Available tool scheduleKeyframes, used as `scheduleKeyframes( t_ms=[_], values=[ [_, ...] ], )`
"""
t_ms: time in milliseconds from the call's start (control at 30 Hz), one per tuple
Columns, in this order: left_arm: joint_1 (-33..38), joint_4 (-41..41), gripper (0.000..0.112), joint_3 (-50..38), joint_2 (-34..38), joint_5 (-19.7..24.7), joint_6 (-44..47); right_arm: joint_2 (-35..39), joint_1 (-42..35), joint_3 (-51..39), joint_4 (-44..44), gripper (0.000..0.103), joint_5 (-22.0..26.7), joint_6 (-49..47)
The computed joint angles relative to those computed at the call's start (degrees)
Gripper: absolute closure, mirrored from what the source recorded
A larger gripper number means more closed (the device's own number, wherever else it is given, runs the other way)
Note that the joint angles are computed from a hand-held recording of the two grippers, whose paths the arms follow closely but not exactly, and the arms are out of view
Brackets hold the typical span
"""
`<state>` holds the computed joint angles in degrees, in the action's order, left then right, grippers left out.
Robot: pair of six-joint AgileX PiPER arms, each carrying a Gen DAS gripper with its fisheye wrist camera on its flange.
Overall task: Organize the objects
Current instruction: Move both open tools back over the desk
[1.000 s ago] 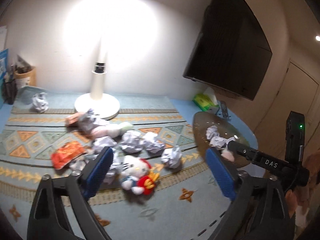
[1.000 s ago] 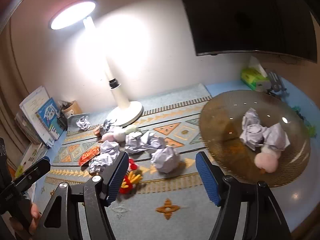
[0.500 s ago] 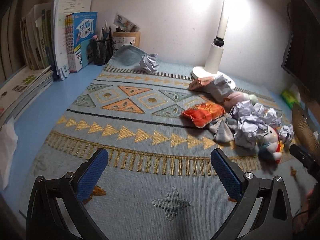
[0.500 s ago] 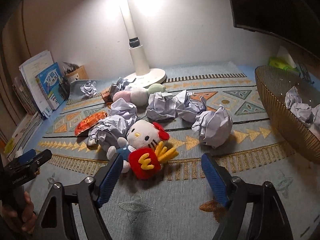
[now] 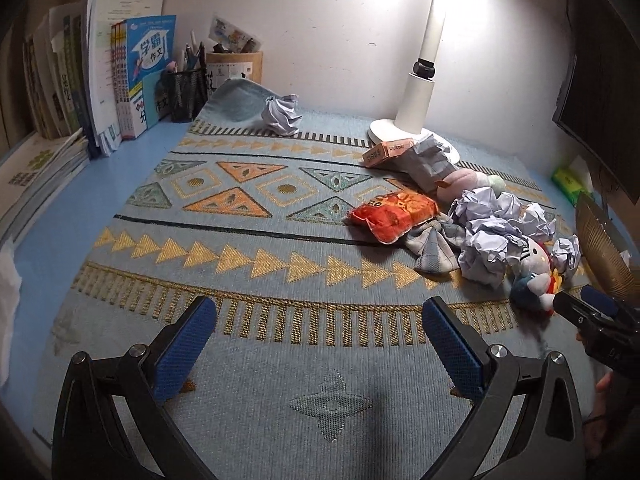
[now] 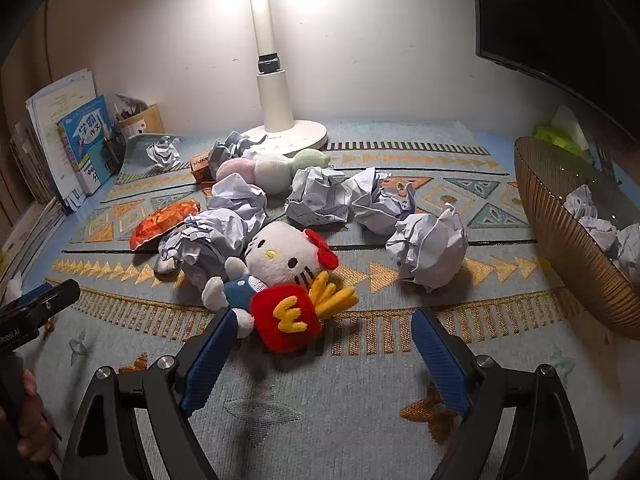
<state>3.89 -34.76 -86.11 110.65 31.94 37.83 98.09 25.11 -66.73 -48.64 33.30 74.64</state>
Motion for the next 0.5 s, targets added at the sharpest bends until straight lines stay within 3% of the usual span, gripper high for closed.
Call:
scheduleKeyframes(
  t_ms=[100,333,400,500],
  values=[
    [1.0,-1.8,0.01,-0.9,0.7,1.8,0.1,0.1,0.8,-0.1,-1.6,0.015,0.8,1.3],
    [0.8,-3.3,0.01,0.3,-0.1,0.9,2.3,0.1,2.1,-0.3,-4.6,0.015,1.6,2.4],
    [0.7,-3.1,0.01,0.2,-0.1,1.0,2.5,-0.2,1.3,-0.7,-2.2,0.016,0.3,0.0],
    [1.1,-3.7,0.01,-0.6,0.4,2.3,2.8,-1.5,-2.1,-2.4,10.5,0.02,-5.6,-11.4]
  ],
)
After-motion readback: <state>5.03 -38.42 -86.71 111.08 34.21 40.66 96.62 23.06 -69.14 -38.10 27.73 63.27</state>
